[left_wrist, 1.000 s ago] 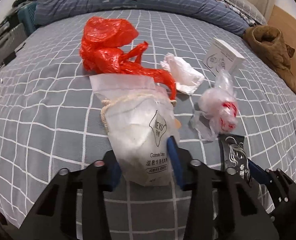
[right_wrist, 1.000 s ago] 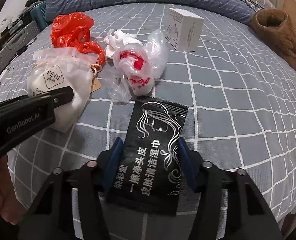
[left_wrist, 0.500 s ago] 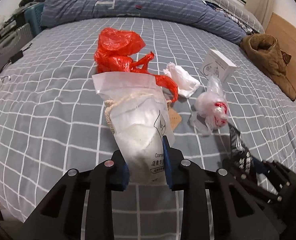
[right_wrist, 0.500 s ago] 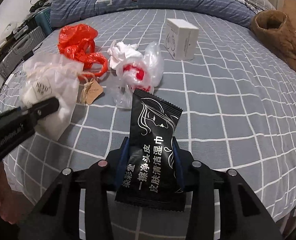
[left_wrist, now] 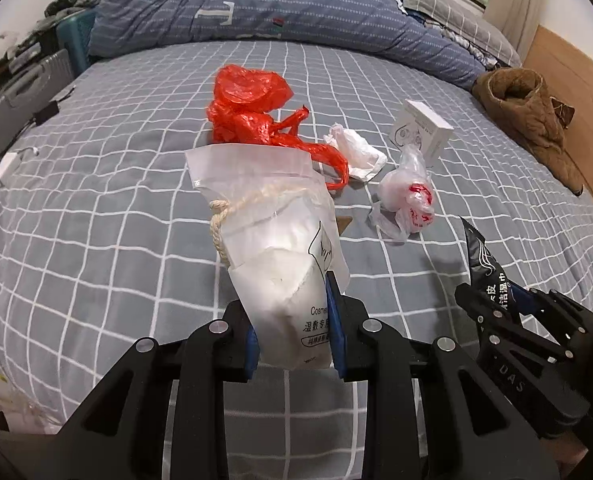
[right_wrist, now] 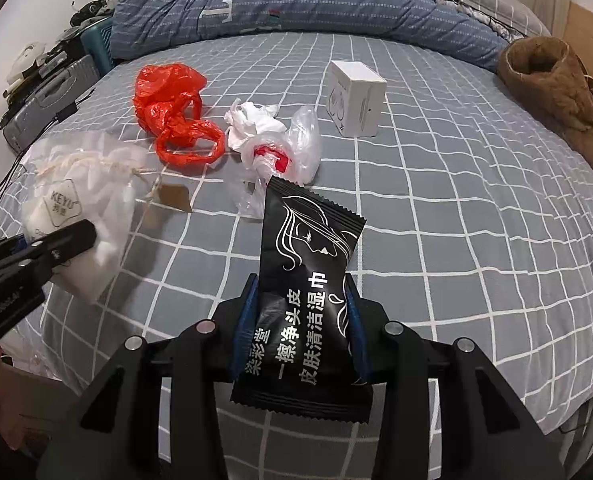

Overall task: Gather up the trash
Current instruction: 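Carry the mask bag and black packet down over the floor bin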

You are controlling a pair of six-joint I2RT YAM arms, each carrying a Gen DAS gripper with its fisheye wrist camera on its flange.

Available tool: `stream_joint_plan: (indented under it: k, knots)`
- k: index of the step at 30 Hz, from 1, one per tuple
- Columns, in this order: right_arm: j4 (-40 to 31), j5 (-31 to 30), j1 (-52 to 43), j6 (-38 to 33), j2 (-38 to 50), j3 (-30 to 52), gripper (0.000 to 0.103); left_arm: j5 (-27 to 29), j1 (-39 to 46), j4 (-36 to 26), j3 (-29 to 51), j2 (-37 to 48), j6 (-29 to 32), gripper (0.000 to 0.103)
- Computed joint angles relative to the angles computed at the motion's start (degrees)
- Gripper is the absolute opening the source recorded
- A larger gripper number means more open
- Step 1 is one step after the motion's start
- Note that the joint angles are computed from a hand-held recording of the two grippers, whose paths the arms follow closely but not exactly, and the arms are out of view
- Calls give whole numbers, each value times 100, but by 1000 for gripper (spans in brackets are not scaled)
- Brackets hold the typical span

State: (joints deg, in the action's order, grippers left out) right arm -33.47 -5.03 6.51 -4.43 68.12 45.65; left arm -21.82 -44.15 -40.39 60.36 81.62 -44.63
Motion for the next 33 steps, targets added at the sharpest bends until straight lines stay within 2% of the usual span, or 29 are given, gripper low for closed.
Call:
stream_joint_plan:
  k: [7,19,33]
  knots:
    - [-163,-2,-107,-175,-464,-131,39,-138,-354,-245,-126,-335,-356,27]
    - [-691,-128,-555,-486,-1555,-401,39,-547,-1433,-798,89,-273,-1208,27]
    - [-1729,-496,-1362,-1105,-2788,-568,38,-910,-2698,-1351,381,-38,-2202,27]
